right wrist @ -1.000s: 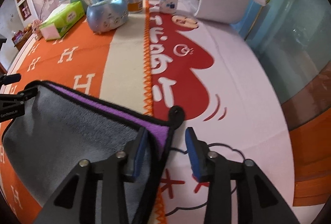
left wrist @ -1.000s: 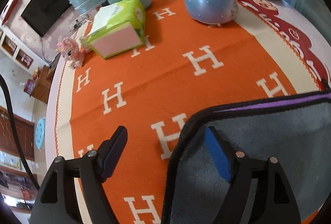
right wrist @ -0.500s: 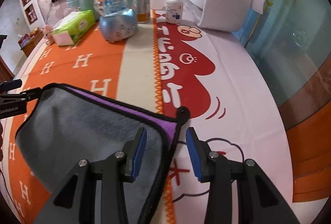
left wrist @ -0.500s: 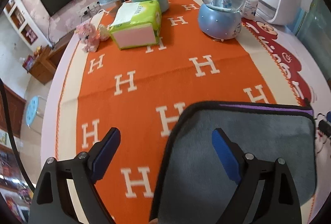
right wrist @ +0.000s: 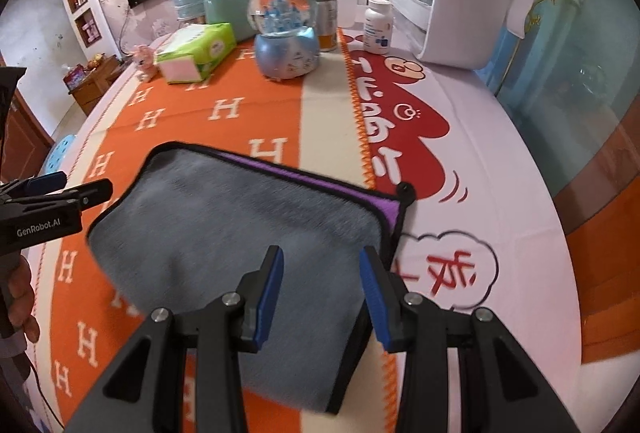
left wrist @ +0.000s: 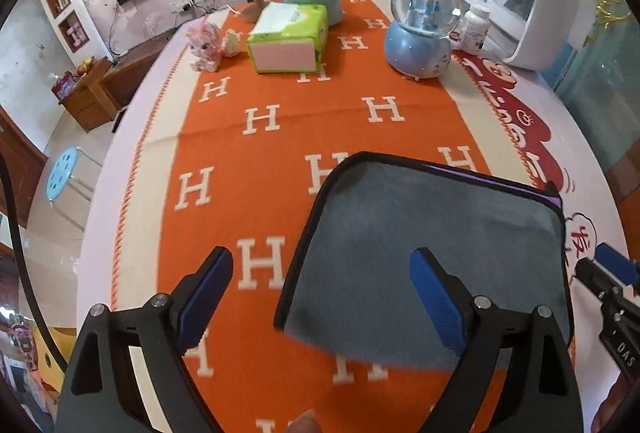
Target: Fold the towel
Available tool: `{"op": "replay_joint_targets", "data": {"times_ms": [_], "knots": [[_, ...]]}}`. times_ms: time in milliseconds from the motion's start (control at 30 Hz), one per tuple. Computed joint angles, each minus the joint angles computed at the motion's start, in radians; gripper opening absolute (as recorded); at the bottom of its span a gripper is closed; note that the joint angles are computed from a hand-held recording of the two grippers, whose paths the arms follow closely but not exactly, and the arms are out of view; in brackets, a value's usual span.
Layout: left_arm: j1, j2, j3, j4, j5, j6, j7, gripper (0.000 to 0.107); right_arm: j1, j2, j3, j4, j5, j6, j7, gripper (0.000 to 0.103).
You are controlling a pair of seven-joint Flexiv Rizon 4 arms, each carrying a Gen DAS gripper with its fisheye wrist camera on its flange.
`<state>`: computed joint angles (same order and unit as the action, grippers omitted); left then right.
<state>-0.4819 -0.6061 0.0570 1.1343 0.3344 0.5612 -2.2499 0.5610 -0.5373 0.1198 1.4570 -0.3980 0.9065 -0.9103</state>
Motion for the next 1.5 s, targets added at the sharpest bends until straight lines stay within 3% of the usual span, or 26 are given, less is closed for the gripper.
{"op": "replay_joint_targets", "data": {"times_ms": [100,333,867,1500], "knots": [[-0.024,0.064,0.004,0.069,0.017,0.018,-0.044,0.089,0.007,0.043,0.012,0.051,0.004,0.016,0.019,0.04],[-0.079,0.207,-0.016,0.183,0.115,-0.036,-0.157,0.089,0.031,0.158,0.031,0.177,-0.047,0.048,0.086,0.04],[-0.091,0.458,-0.171,0.354,0.226,-0.183,-0.312,0.089,0.037,0.37,0.126,0.351,-0.09,0.052,0.205,0.04],[-0.115,0.554,-0.297,0.372,0.283,-0.303,-0.418,0.09,0.054,0.505,0.204,0.425,-0.061,-0.028,0.233,0.04]]}}
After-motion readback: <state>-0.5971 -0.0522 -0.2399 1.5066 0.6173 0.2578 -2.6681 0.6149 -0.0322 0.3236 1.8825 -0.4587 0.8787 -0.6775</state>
